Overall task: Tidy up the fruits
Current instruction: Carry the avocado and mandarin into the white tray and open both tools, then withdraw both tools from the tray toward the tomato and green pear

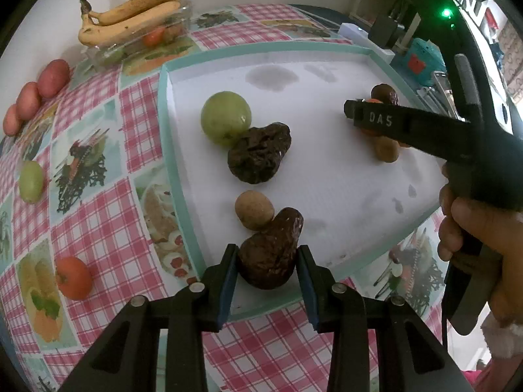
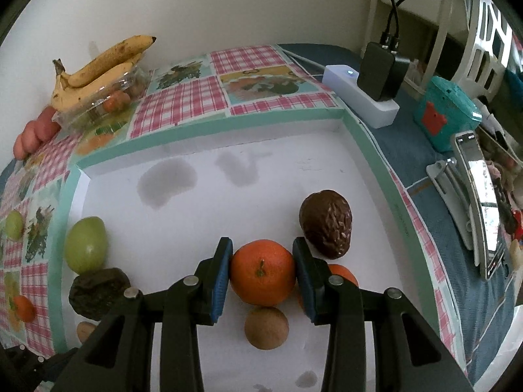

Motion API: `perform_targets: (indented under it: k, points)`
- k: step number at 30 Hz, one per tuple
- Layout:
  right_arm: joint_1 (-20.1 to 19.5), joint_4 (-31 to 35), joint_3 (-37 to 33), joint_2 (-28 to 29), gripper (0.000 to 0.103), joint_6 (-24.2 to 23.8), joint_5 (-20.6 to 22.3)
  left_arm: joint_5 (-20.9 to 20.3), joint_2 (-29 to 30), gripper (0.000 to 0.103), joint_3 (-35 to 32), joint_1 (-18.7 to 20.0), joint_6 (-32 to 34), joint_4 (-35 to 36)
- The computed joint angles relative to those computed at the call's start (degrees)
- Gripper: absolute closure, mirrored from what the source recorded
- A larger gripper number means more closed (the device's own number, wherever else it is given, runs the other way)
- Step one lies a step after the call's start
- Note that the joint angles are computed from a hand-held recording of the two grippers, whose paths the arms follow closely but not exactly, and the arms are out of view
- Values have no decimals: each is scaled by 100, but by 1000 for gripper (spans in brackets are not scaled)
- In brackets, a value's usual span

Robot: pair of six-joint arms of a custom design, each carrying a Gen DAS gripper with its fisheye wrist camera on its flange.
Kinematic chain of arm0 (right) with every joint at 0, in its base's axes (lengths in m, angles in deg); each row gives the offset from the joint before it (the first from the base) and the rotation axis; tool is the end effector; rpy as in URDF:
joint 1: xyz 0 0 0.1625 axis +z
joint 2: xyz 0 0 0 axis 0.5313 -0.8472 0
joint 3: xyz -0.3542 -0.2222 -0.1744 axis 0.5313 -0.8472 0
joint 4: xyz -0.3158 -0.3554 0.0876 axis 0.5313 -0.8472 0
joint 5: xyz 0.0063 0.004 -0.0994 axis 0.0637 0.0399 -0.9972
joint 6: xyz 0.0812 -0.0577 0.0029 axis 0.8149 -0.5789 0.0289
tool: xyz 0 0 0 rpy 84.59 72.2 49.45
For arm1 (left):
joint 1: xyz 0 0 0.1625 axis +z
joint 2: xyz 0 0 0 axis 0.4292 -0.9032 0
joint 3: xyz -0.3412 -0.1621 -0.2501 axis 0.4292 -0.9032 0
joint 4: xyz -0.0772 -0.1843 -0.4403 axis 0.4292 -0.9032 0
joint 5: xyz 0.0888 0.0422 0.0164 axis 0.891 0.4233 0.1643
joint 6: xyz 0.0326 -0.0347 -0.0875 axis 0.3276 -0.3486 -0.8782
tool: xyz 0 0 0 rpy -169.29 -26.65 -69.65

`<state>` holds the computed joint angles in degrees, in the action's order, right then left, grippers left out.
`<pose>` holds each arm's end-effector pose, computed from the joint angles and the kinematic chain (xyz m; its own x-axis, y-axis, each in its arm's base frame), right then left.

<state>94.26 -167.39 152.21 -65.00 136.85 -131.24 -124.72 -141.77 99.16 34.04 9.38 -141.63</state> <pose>0.3498 -0.4011 -0.0508 -0.6115 0.4653 0.6400 -0.0859 0.7650 -0.6383 -0.0260 -0.3991 0.2729 -0.6425 0.6213 -0.4486 0.6220 0.7647 0.1682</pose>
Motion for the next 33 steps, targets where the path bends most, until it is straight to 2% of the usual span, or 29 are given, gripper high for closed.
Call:
perform_targets:
  k: [6,10,14,17,20,29,33]
  points:
    - [2,488,-114,35,63,106,-83,0,7,65,-5,16,36,-8]
    - [3,588,-139,47,62,105,-97,-7,26,64,-19,38,85,-13]
    - [2,407,-143,82,54,-100,-53,27,-20,63,6,-47,41,40]
    - [2,435,-163,99,53,-116,-63,20,-75,58,24,-112,40,74]
    - [-4,352,-166,113,50,-214,-46,-9,-172,46,31,-213,46,132]
    - [52,7,-74,8,46,-171,-62,49,-444,42,11,-449,240,125]
    - [145,140,-78,-73,46,9,-191,160,-534,30,-43,-458,267,19]
